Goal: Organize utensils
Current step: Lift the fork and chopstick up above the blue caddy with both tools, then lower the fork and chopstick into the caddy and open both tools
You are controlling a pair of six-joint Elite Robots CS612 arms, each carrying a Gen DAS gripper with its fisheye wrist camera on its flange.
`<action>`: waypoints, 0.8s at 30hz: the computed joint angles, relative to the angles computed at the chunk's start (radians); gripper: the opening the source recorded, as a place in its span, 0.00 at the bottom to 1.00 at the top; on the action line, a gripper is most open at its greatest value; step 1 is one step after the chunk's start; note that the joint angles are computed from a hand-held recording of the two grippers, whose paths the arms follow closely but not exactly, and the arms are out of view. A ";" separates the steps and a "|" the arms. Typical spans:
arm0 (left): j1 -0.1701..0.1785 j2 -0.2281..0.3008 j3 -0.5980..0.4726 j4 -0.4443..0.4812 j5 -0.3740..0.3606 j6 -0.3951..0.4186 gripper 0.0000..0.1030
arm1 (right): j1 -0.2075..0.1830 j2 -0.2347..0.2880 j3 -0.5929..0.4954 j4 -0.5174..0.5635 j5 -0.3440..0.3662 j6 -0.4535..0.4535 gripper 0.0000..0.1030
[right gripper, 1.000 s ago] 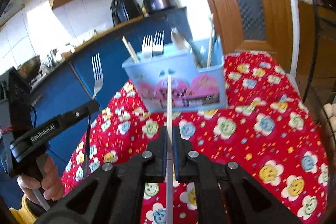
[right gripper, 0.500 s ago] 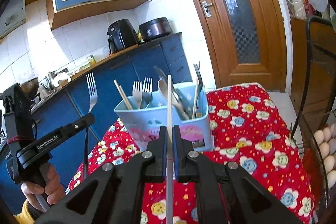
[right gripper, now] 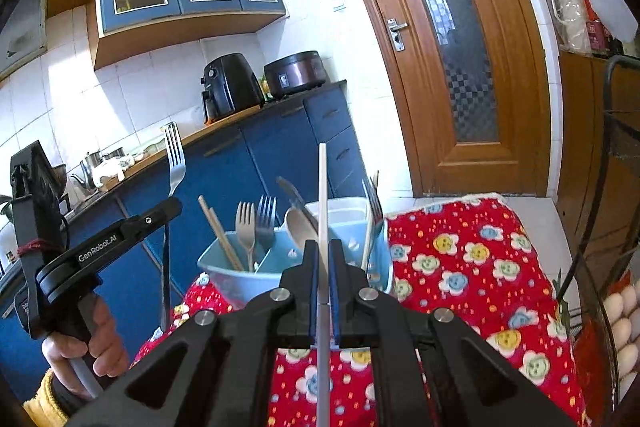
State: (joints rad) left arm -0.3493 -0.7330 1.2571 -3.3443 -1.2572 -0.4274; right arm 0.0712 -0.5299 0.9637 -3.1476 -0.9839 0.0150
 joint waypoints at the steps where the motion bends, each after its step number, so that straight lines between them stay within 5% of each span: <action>1: 0.001 0.007 -0.015 0.001 0.005 0.007 0.05 | 0.001 0.010 -0.020 0.000 0.001 0.002 0.06; 24: 0.005 0.172 -0.280 -0.010 0.161 0.120 0.05 | 0.026 0.201 -0.386 0.048 -0.046 -0.012 0.06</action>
